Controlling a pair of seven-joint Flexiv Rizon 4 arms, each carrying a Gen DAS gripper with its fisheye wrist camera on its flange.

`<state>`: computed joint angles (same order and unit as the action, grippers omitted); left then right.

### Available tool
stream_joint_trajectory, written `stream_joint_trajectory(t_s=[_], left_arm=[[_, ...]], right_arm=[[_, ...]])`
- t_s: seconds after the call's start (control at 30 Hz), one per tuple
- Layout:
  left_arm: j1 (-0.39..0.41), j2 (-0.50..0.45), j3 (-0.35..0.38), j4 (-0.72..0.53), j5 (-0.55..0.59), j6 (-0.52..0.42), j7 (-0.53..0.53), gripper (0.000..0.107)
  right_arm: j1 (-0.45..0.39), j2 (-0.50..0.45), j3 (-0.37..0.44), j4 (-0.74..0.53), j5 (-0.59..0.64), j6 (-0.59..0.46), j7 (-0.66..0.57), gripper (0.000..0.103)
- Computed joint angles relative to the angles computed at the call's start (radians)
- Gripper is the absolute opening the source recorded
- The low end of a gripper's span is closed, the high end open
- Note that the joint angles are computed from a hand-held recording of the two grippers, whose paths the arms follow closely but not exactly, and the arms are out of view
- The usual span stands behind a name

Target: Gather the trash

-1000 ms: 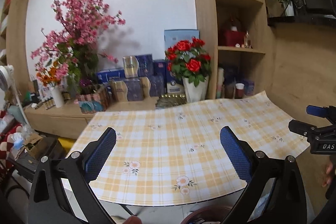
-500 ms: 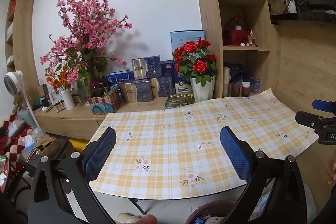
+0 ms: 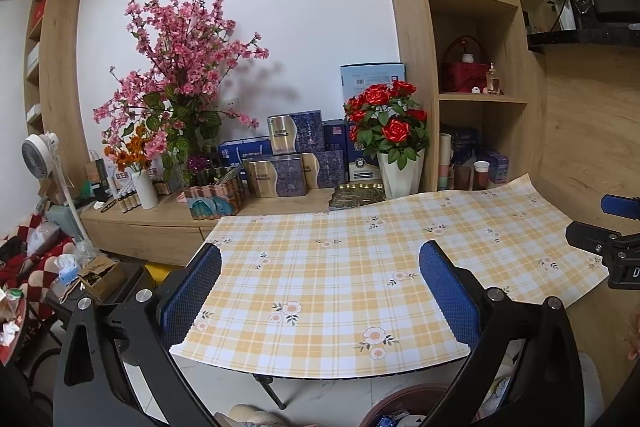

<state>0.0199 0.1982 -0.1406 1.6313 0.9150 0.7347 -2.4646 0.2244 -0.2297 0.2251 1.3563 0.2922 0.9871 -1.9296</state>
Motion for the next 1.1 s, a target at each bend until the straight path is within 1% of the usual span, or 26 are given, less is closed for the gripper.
stream_joint_trajectory(t_s=[1.1], left_arm=[[0.013,0.015,-0.002,0.003,-0.029,-0.032,0.007,0.097]], right_arm=[[0.008,0.001,0.002,-0.003,-0.003,-0.001,-0.005,0.097]])
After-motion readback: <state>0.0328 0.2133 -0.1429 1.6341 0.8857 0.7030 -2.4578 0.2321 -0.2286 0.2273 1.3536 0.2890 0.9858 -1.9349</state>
